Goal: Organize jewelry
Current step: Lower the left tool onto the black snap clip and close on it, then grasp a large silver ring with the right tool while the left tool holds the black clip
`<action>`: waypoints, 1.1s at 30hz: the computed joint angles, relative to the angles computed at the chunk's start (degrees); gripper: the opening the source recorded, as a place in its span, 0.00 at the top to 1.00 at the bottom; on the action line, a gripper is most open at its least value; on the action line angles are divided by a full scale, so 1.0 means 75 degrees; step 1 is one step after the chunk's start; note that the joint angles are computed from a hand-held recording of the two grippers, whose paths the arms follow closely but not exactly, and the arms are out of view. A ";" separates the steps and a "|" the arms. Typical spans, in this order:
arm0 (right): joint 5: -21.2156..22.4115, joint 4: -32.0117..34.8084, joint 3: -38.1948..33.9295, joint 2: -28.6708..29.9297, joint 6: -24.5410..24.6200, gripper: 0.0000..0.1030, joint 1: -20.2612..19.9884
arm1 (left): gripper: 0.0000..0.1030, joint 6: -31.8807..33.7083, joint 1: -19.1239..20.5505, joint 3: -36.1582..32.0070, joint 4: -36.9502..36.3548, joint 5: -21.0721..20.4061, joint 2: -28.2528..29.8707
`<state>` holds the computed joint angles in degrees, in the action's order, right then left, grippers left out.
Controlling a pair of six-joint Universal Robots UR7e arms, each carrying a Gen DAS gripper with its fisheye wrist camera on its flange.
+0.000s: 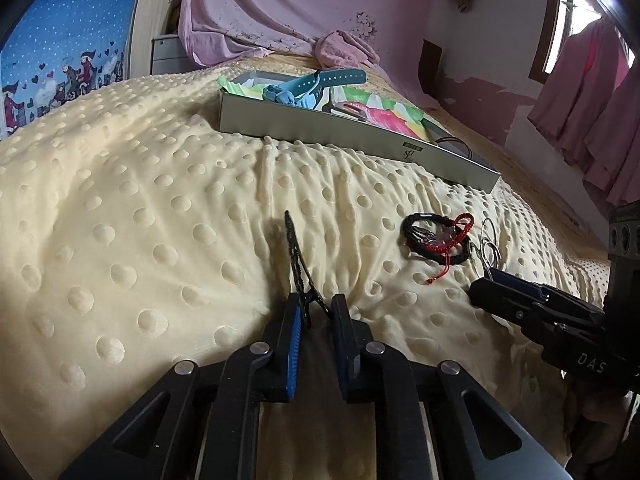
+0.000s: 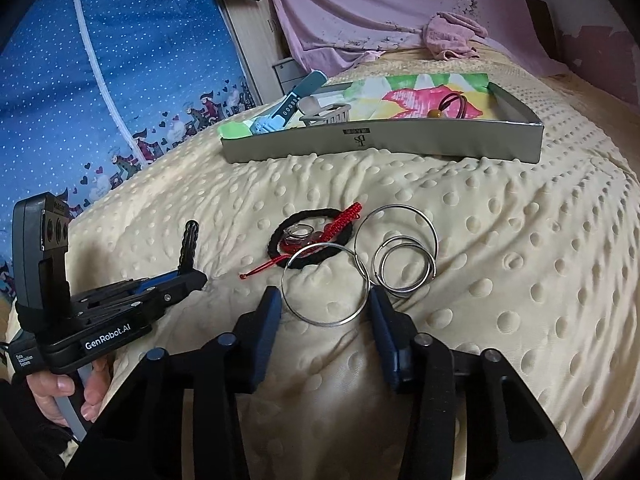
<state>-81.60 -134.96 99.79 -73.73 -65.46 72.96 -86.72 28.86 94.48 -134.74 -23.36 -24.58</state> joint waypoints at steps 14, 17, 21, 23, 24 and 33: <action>-0.0022 -0.0145 0.0001 0.0073 0.0123 0.62 0.0041 | 0.87 0.0296 -0.0032 -0.0040 -0.0160 0.0061 0.0069; 0.0020 -0.0230 0.0076 0.0029 0.0057 0.63 0.0028 | 0.87 0.0439 -0.0056 0.0028 -0.0382 0.0096 0.0076; 0.0150 -0.0371 0.0201 -0.0062 -0.0074 0.64 -0.0001 | 0.87 0.0747 -0.0103 0.0070 -0.0722 0.0179 0.0123; 0.0219 -0.0427 0.0264 -0.0114 -0.0179 0.64 -0.0013 | 0.87 0.0880 -0.0120 0.0066 -0.0823 0.0205 0.0152; 0.0232 -0.0457 0.0291 -0.0132 -0.0229 0.64 -0.0015 | 0.87 0.0956 -0.0131 0.0057 -0.0866 0.0220 0.0168; 0.0697 -0.0872 0.0633 -0.0435 -0.0630 0.64 -0.0136 | 0.87 0.1428 -0.0210 -0.0040 -0.1071 0.0396 0.0260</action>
<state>-76.38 -141.50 104.54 -76.99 -70.18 71.94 -76.01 27.29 94.18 -142.77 -20.39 -22.63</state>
